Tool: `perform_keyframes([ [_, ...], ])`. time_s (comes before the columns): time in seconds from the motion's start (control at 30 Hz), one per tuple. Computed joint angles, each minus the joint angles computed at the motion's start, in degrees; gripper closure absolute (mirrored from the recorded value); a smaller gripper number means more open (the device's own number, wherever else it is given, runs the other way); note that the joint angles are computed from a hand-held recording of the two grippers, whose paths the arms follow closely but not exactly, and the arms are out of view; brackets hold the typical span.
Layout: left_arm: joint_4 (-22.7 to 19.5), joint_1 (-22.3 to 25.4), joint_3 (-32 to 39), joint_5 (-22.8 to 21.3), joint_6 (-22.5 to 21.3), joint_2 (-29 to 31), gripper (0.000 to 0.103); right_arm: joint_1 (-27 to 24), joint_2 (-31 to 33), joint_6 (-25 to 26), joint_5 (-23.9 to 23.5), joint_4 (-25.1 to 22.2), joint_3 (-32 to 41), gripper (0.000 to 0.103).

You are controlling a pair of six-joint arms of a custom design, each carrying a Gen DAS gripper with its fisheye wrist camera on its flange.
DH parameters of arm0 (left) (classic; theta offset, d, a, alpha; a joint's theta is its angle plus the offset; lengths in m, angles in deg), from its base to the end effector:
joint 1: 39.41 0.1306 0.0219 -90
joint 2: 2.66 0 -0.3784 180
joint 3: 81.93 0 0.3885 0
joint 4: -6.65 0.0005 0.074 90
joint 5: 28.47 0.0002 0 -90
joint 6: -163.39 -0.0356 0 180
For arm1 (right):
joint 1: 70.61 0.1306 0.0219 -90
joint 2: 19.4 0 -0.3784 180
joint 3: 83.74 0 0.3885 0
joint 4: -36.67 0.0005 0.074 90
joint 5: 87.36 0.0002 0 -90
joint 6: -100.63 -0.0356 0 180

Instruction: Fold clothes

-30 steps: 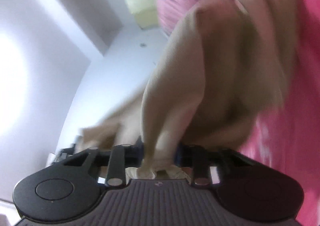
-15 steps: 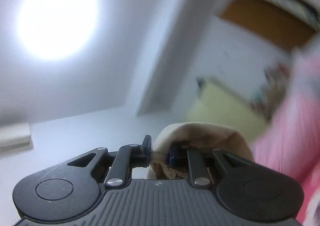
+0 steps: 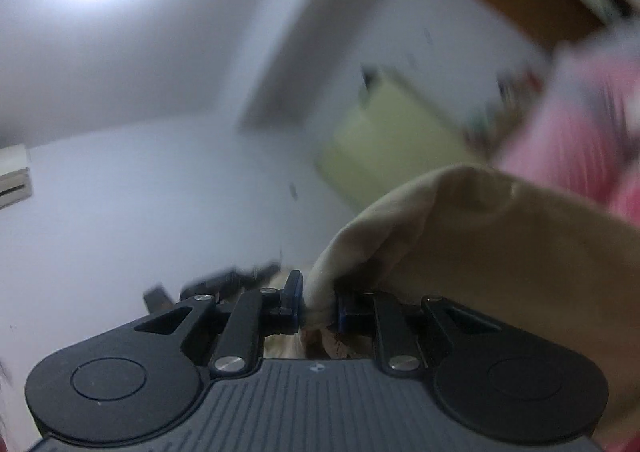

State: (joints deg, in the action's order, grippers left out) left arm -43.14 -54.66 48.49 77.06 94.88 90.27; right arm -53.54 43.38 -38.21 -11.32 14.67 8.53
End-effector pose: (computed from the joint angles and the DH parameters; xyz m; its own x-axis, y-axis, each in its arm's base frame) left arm 0.4366 -0.1294 0.7217 -0.3765 -0.2632 -0.8882 0.3954 0.8214 -0.4110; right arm 0.2793 0.0942 0.6723 -0.3046 0.6708 -0.6762 -0.4318 0.5356 0.7258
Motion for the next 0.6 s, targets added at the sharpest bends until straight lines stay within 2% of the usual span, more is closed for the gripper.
perform_keyframes([
  [0.07, -2.34, 4.7, -3.76, 1.81, -0.59, -0.53, 0.096, 4.92, 1.35, -2.41, 0.88, 2.01, -3.87, 0.085],
  [0.13, -5.84, 10.04, -6.21, 4.42, -0.82, -0.17, 0.096, 7.51, 4.56, -4.13, -1.39, 3.1, -5.07, 0.085],
  [0.2, -9.33, 14.68, -5.33, 7.21, -0.7, 1.91, 0.096, 9.56, 9.01, -5.24, -4.28, 3.98, -4.6, 0.085],
  [0.27, -12.16, 19.52, -3.9, 10.16, -0.68, 4.45, 0.096, 12.45, 14.78, -6.0, -6.39, 4.91, -1.27, 0.085],
  [0.33, -13.5, 22.82, -1.52, 10.85, -0.98, 6.93, 0.096, 14.46, 20.35, -8.12, -8.68, 6.59, 2.88, 0.085],
  [0.4, -16.01, 25.87, 1.22, 13.43, -3.27, 9.58, 0.096, 16.12, 25.9, -10.2, -10.83, 8.13, 7.17, 0.085],
  [0.47, -20.48, 28.09, 5.54, 15.92, -6.61, 13.91, 0.092, 17.37, 30.85, -11.97, -11.12, 9.7, 9.85, 0.085],
  [0.5, -23.18, 28.88, 7.54, 16.61, -8.42, 16.29, 0.084, 17.66, 33.41, -12.6, -11.52, 8.58, 11.62, 0.082],
  [0.53, -26.05, 29.63, 9.87, 17.16, -10.28, 18.86, 0.062, 17.98, 35.48, -12.7, -11.98, 5.93, 13.07, 0.074],
  [0.57, -27.95, 29.9, 10.11, 15.32, -11.47, 20.41, 0.034, 18.22, 37.49, -12.63, -12.59, 2.11, 14.67, 0.066],
  [0.6, -29.03, 30.11, 8.86, 12.8, -12.25, 20.99, 0.025, 18.35, 39.42, -12.21, -13.39, -3.75, 16.5, 0.053],
])
